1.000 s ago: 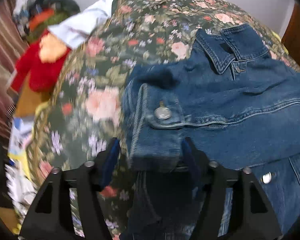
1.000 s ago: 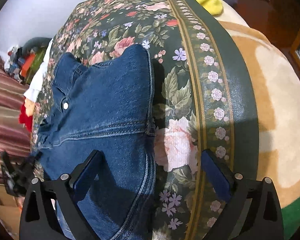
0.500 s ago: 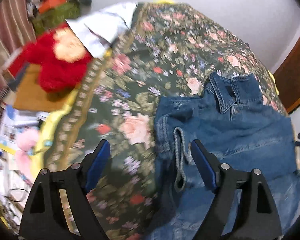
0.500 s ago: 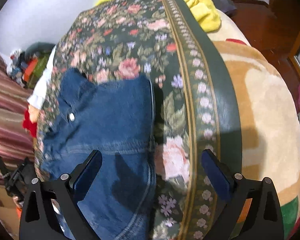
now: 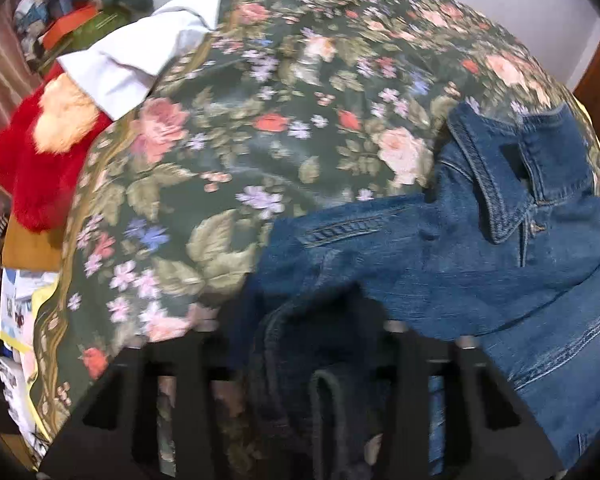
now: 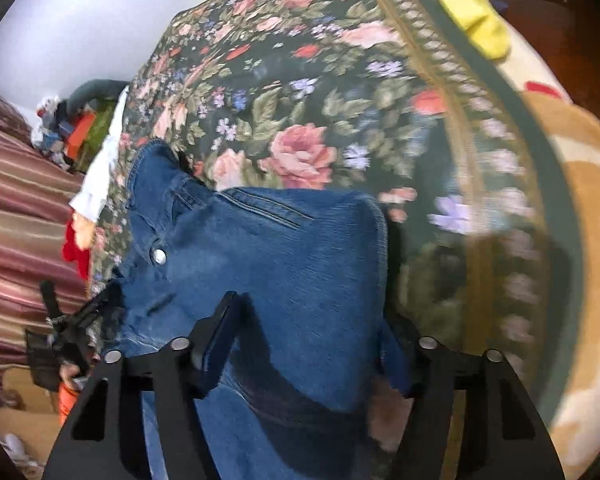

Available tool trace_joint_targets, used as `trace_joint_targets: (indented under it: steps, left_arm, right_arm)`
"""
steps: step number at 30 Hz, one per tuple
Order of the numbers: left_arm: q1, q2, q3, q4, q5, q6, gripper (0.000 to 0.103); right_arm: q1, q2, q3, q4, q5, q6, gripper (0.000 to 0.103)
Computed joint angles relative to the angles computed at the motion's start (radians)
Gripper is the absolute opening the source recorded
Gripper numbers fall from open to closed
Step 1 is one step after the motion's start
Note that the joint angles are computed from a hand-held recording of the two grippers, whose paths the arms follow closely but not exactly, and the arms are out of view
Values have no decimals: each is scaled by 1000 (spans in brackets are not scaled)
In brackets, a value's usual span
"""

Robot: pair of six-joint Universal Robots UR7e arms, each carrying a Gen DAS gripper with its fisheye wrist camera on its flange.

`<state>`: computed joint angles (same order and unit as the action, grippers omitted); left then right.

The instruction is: Fold large clothes

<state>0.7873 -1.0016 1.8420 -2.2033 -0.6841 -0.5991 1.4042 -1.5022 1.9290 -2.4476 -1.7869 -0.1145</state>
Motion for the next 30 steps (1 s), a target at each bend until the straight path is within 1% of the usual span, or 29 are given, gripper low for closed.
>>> trace_joint_targets:
  steps: [1, 2, 3, 4, 6, 7, 8, 9, 11, 12, 13, 15, 17, 19, 20, 21, 22, 23, 24, 25, 26, 27, 28, 29, 30]
  left_arm:
    - [-8, 4, 4, 0, 25, -4, 32]
    - [-15, 6, 9, -7, 38, -1, 26]
    - [-27, -1, 23, -26, 54, 1, 24]
    - [-39, -20, 43, -64, 59, 2, 22]
    - [-54, -63, 75, -132, 53, -4, 21]
    - [-60, -84, 88, -158, 53, -8, 20]
    - [-65, -99, 99, -188, 59, -7, 14]
    - [-75, -115, 112, -216, 83, 0, 7]
    - [-81, -116, 103, -191, 156, -9, 6]
    - [-78, -120, 98, -165, 178, -18, 6]
    - [-67, -124, 83, -97, 203, -63, 6]
    - [-33, -122, 49, -14, 186, -115, 6]
    - [0, -131, 34, 59, 156, -161, 6]
    - [28, -140, 38, 107, 129, -187, 7]
    - [30, -140, 46, 114, 119, -198, 8]
    - [29, -149, 67, 96, 118, -190, 8]
    - [21, -158, 94, 55, 129, -165, 8]
    - [16, -161, 101, 49, 133, -163, 11]
    - [8, -167, 111, 47, 133, -169, 15]
    - [-1, -173, 120, 49, 134, -181, 21]
    - [-15, -180, 130, 68, 145, -204, 25]
    - [-31, -185, 136, 102, 165, -230, 27]
    - [-44, -194, 142, 130, 176, -244, 33]
    - [-55, -201, 147, 145, 181, -254, 39]
    - [-68, -210, 152, 163, 188, -270, 41]
  right_arm:
    - [7, 10, 5, -37, -13, 14, 47]
    - [13, 17, 5, -51, -23, 15, 40]
    - [23, 27, 2, -69, -38, 7, 30]
    - [30, 35, -2, -83, -41, -7, 27]
    - [43, 54, -18, -97, -48, -27, 21]
    - [52, 66, -30, -101, -55, -34, 19]
    - [70, 91, -55, -103, -70, -46, 19]
    - [79, 107, -70, -105, -77, -56, 19]
    - [116, 168, -123, -122, -110, -89, 18]
    - [129, 193, -144, -130, -126, -102, 18]
    - [148, 225, -165, -147, -153, -117, 19]
    - [164, 272, -195, -162, -193, -120, 19]
    - [166, 309, -212, -174, -253, -95, 19]
    - [152, 306, -196, -190, -252, -88, 22]
    - [140, 294, -179, -207, -227, -102, 23]
    - [136, 286, -173, -208, -219, -111, 24]
    - [135, 278, -172, -189, -227, -120, 28]
    - [136, 275, -171, -177, -235, -126, 32]
    - [141, 272, -173, -161, -261, -135, 42]
    - [150, 272, -172, -160, -296, -146, 62]
    - [165, 274, -167, -178, -354, -169, 76]
    - [185, 280, -156, -217, -426, -207, 95]
    - [199, 281, -140, -257, -473, -258, 100]
    - [205, 276, -127, -273, -492, -298, 100]
    - [211, 266, -114, -273, -504, -318, 100]
